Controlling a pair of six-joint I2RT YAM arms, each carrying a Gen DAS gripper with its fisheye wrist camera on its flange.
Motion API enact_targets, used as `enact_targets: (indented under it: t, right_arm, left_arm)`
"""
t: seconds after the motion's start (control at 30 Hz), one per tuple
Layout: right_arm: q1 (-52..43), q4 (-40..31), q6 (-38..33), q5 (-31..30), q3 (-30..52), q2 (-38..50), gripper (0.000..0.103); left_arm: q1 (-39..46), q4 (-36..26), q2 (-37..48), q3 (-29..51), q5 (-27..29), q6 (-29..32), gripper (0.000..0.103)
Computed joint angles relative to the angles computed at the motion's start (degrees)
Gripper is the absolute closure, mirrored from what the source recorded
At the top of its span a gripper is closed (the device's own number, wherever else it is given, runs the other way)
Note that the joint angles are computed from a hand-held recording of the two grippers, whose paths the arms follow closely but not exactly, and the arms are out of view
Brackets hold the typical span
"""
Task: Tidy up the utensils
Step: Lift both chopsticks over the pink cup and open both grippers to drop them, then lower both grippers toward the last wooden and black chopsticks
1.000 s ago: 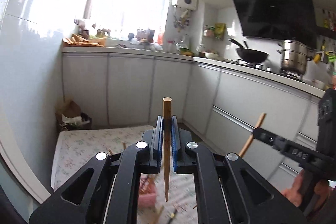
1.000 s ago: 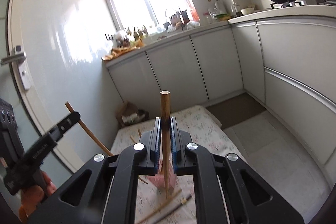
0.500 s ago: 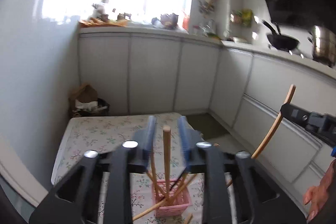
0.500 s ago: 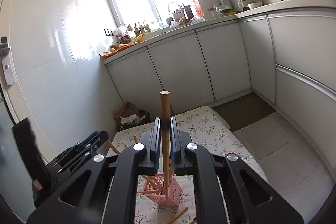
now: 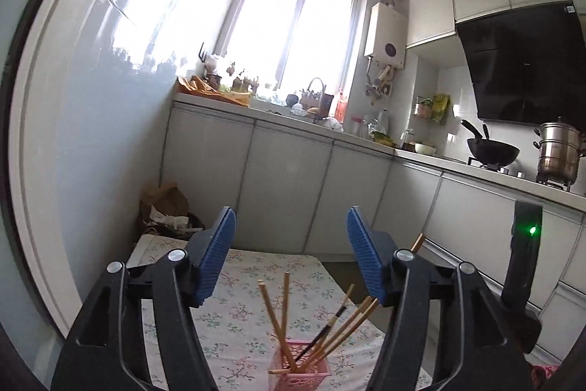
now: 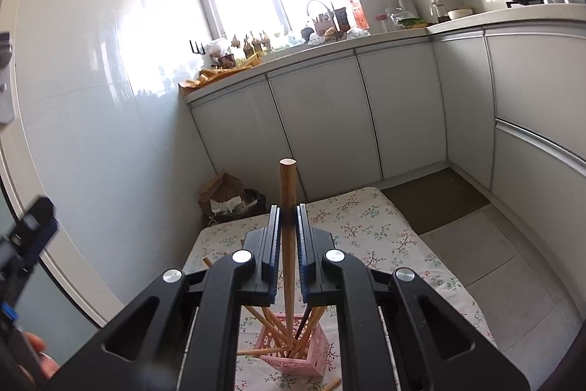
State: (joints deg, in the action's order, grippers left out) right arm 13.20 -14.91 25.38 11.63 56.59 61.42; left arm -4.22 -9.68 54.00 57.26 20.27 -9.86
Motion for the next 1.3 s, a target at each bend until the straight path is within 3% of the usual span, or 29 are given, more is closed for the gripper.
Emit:
enact_targets:
  t: [0.17, 0.27, 0.37, 0.57, 0.63, 0.7, 0.9, 1.13, 1.3]
  right_arm:
    - [1.6, 3.8, 0.4, 1.9, -2.4, 2.6, 0.093]
    - [2.0, 2.7, 0.6, 3.7, -2.2, 2.6, 0.078]
    - [2.0, 0.5, 0.6, 5.2, -2.1, 0.7, 0.077]
    - [2.3, -5.8, 0.3, 9.4, -1.9, -4.3, 0.062]
    - [1.9, -8.6, 0.9, 10.2, -2.3, -6.6, 0.054]
    - [1.3, -10.9, 2.1, 11.0, -3.3, -9.4, 0.035]
    - [0.0, -17.2, 4.3, 14.0, -5.4, -15.9, 0.01]
    - [-1.1, -26.6, 5.3, 14.2, -8.0, -22.2, 0.007]
    - [-0.8, -35.9, 8.2, 12.4, -15.3, -32.2, 0.007]
  left_arm:
    - [0.9, -2.2, 1.4, 1.1, 0.7, -0.1, 0.036]
    - [1.0, -3.2, 1.4, 1.4, -0.6, 0.4, 0.031]
    - [0.7, -4.9, 1.6, 2.2, -1.5, 0.8, 0.031]
    - [-2.0, -6.5, 0.3, 2.3, -4.2, 2.0, 0.015]
    - [-3.8, -7.4, -0.1, 2.4, -5.7, 2.7, 0.013]
    - [-6.4, -8.7, -0.5, 2.6, -7.9, 3.7, 0.009]
    - [-13.4, -10.7, -1.3, 2.7, -14.0, 6.0, 0.007]
    - [-19.7, -14.9, -1.6, 3.1, -18.4, 8.4, 0.007]
    - [-23.2, -20.1, 0.2, 3.8, -17.6, 11.9, 0.007]
